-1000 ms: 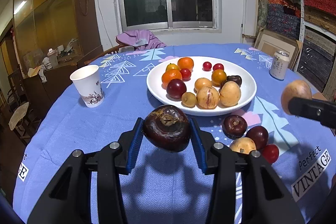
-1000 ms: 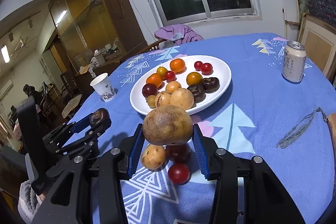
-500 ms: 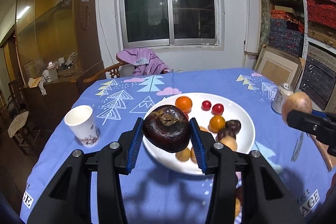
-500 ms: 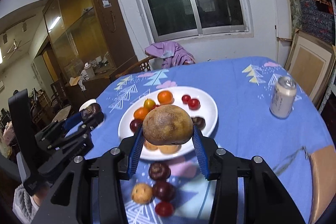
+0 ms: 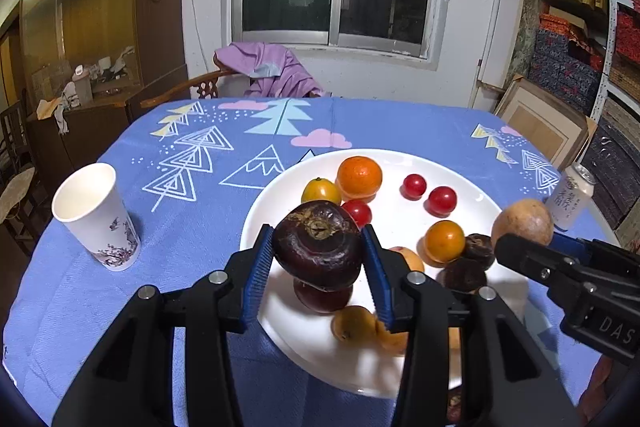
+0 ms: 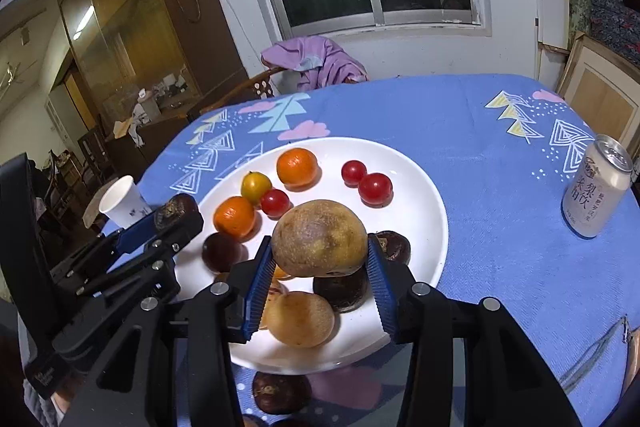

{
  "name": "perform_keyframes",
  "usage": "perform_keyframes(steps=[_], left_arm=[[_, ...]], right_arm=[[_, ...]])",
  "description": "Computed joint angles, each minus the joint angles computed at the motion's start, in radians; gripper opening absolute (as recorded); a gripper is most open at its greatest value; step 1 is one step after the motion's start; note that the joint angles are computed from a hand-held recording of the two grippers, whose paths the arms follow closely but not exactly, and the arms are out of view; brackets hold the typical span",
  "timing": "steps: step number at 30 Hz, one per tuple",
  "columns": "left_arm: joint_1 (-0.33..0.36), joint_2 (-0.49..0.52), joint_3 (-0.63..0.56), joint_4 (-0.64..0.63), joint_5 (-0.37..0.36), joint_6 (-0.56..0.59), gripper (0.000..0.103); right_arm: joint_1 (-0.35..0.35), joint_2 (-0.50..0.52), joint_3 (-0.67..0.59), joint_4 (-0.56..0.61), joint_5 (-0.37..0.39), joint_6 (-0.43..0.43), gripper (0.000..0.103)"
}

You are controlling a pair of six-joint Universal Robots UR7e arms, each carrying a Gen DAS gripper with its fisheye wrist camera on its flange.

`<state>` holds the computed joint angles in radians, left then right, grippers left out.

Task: Organize fruits
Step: 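Carry both fruits onto the white plate and open both tools, then lower the left tool onto the pale tan fruit and grasp it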

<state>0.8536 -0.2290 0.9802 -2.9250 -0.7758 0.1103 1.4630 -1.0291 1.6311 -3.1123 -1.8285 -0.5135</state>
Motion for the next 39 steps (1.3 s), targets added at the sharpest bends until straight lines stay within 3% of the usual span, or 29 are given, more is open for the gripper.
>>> perform_keyframes(steps=[12, 15, 19, 21, 23, 25, 28, 33, 36, 39], left_arm=[[0.029, 0.129, -0.272, 0.165, -0.012, 0.0, 0.043], [0.042, 0.135, -0.302, 0.241, -0.047, -0.037, 0.044], [0.042, 0.142, -0.297, 0.209, -0.042, -0.012, 0.044], [0.04, 0.14, -0.287, 0.19, -0.038, 0.002, 0.046], [0.04, 0.133, -0.268, 0.159, -0.036, 0.005, 0.064], [0.039, 0.114, -0.237, 0.125, -0.045, -0.002, 0.075], [0.037, 0.089, -0.2, 0.085, -0.048, 0.013, 0.076], [0.022, 0.043, -0.109, -0.021, -0.041, 0.032, 0.088], [0.004, 0.006, -0.028, -0.06, -0.007, 0.033, 0.089], [-0.018, -0.047, 0.087, -0.112, 0.034, 0.059, 0.09]], right_arm=[[0.021, 0.127, -0.159, 0.046, -0.073, -0.062, 0.047], [0.022, 0.148, -0.202, 0.076, -0.083, -0.077, 0.048], [0.014, 0.153, -0.209, 0.079, -0.08, -0.097, 0.05], [0.016, 0.152, -0.205, 0.066, -0.08, -0.101, 0.054], [0.016, 0.144, -0.193, 0.041, -0.077, -0.104, 0.056], [0.013, 0.129, -0.182, 0.034, -0.062, -0.093, 0.06], [0.01, 0.108, -0.165, 0.014, -0.038, -0.07, 0.061], [0.003, 0.036, -0.105, 0.014, 0.061, 0.016, 0.075], [-0.001, -0.021, -0.052, 0.037, 0.115, 0.073, 0.075], [0.008, -0.069, -0.002, 0.045, 0.115, 0.091, 0.075]])
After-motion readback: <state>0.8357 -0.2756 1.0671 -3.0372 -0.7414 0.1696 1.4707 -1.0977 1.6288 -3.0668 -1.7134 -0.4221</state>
